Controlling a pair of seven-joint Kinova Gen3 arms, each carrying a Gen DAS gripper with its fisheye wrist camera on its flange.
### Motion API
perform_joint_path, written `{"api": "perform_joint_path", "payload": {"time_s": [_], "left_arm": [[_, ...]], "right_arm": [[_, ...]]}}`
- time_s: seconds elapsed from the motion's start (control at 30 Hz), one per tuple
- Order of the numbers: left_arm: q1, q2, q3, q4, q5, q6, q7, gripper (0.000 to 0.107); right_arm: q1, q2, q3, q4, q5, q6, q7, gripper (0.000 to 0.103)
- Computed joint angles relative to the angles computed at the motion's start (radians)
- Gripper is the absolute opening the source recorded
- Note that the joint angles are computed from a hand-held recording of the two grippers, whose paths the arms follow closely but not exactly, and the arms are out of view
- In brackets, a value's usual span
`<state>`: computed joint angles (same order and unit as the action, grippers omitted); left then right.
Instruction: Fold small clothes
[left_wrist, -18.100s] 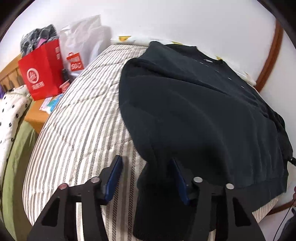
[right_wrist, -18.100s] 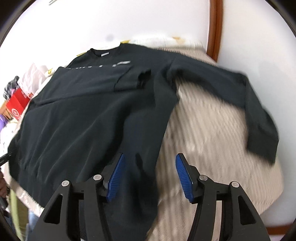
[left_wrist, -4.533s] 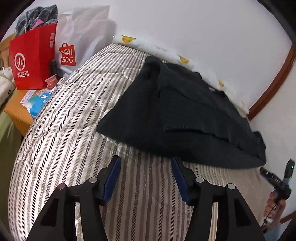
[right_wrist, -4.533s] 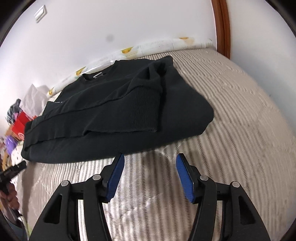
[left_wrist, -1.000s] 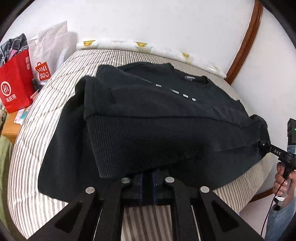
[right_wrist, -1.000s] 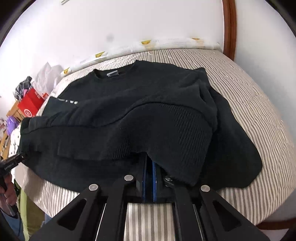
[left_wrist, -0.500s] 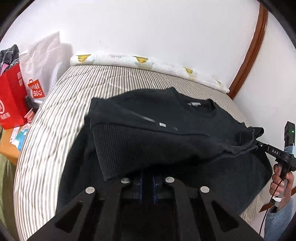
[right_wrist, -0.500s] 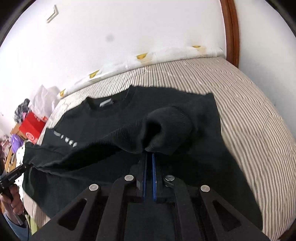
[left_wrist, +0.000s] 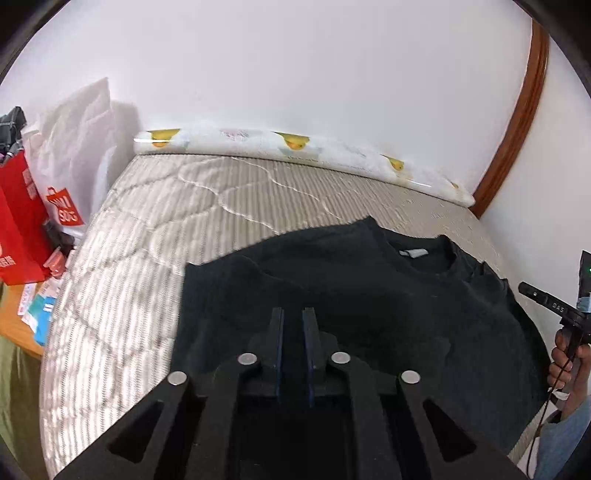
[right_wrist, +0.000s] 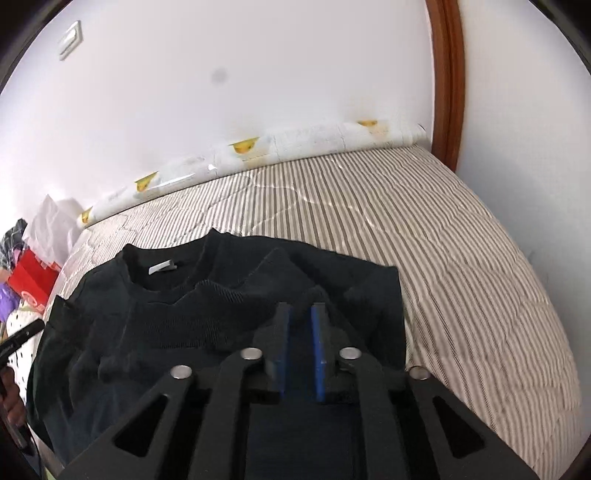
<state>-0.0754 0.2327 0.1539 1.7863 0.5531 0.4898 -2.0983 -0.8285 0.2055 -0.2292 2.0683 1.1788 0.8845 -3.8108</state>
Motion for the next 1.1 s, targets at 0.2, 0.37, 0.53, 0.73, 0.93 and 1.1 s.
{"api": "perform_joint_path", "payload": {"time_s": [0.2, 0.37, 0.53, 0.73, 0.93, 1.1], "left_arm": [[-0.001, 0.02, -0.04, -0.026, -0.069, 0.009, 0.075, 0.026], [-0.011, 0.067, -0.046, -0.072, -0.134, 0.045, 0.121, 0.026], [-0.049, 0.114, 0.007, -0.123, -0.092, 0.086, 0.036, 0.038], [0.048, 0.134, -0.038, -0.135, -0.2, 0.021, 0.128, 0.007], [-0.012, 0.141, 0.024, -0.13, -0.15, -0.006, 0.091, 0.007], [0.038, 0.162, -0.016, -0.161, -0.213, 0.019, 0.168, 0.007]], "right_arm": [[0.083, 0.042, -0.003, -0.043, -0.056, -0.069, 0.17, 0.053], [0.238, 0.092, -0.075, -0.071, -0.056, -0.171, 0.232, 0.053], [0.258, 0.127, -0.065, -0.111, -0.067, -0.188, 0.284, 0.044], [0.248, 0.119, -0.063, -0.084, -0.004, -0.179, 0.236, 0.02], [0.046, -0.017, 0.144, 0.055, 0.148, -0.188, -0.002, 0.018], [0.163, 0.083, 0.089, 0.002, 0.097, -0.23, 0.064, 0.018]]}}
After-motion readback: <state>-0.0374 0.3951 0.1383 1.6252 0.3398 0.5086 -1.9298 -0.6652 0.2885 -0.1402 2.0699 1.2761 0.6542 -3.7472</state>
